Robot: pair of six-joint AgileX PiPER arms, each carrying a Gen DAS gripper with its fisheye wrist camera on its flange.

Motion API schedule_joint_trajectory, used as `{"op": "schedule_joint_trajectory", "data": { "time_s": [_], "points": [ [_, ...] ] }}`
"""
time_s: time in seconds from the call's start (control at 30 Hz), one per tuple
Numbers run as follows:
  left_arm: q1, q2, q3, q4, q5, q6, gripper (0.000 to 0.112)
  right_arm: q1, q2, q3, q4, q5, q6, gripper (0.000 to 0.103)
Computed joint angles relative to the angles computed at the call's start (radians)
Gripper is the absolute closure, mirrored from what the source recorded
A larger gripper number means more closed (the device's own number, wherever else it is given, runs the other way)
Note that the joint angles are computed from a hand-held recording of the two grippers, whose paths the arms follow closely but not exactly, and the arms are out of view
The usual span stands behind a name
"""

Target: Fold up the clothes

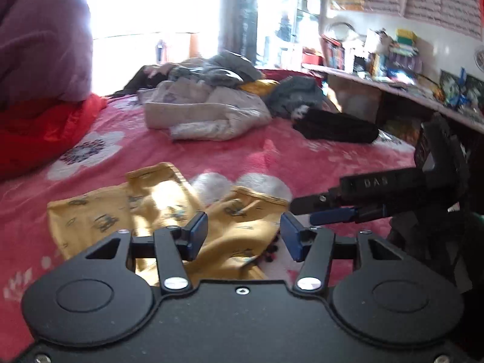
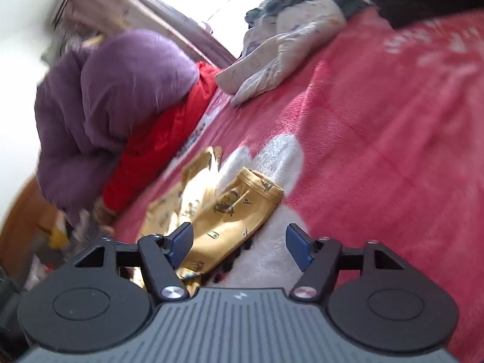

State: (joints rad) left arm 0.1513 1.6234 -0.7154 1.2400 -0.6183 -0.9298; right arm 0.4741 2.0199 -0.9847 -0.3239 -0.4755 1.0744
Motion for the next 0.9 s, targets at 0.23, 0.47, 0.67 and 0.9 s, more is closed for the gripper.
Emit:
{"op": "schedule_joint_trajectory", "data": {
  "time_s": [0.23,0.47,0.67,0.9],
  "points": [
    [0.441,-0.016,0.040,0.212,-0.167,-0.204,0.061,-0.052,0.102,-0.074,-0.129,-0.106,0.229,0.034],
    [0.496,-0.063,0.156,0.375,-0.277,-0.053,0.061,-0.020,0.155,-0.138,-0.021,-0.098,0.145,0.037],
    [0.375,-0.122,0.234,0.367,-0.165,0.188,0.061,-0.014,0.181,-0.144,0.073,-0.119,0.089,0.069],
    [0.344,-0.105,0.232,0.401,-0.147,0.217,0.061,-0.008,0.186,-0.190,0.031,-0.093,0.036,0.099]
  ]
}}
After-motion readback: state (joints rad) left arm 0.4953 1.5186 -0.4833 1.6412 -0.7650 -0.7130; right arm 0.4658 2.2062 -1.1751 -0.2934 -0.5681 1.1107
